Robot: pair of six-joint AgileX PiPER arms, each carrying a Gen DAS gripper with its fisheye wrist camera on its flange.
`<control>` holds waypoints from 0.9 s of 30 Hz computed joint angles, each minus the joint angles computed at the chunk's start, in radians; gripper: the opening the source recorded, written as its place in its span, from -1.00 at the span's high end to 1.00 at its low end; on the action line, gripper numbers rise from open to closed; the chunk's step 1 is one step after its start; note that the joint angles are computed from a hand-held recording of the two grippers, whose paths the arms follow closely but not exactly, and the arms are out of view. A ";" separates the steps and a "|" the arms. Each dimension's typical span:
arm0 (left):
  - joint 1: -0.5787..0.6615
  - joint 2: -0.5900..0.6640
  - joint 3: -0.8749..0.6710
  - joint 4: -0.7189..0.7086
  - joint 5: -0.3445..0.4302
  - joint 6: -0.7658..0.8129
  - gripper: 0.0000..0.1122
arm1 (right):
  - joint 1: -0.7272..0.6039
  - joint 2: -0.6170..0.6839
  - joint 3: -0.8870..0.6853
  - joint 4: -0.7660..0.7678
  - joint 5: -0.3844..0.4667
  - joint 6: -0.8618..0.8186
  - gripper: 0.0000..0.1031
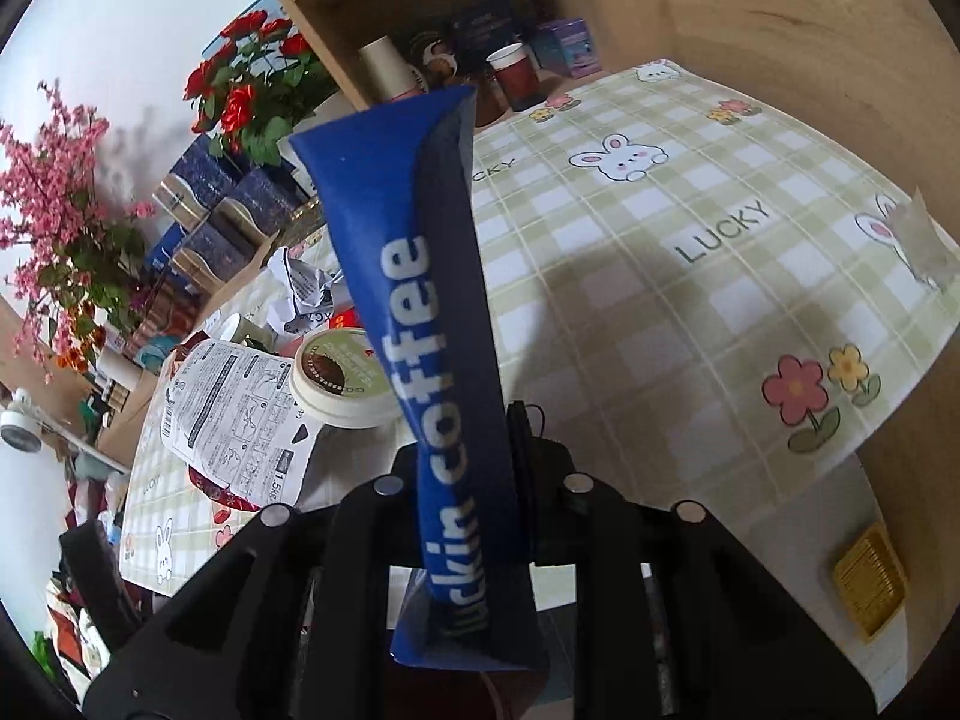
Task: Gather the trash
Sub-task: 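Lift the blue box with the right tool while the left tool grasps the black fork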
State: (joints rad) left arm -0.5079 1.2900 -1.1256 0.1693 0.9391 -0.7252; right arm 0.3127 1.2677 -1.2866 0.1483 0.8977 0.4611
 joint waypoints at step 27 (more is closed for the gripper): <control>0.053 -0.082 0.113 -0.091 -0.085 0.086 0.98 | -0.075 -0.080 0.159 0.180 -0.063 -0.112 0.46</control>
State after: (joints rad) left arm -0.4546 1.2080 -1.0123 0.0783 0.8536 -0.6391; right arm 0.2375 1.1874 -1.1275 0.3283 0.8350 0.3491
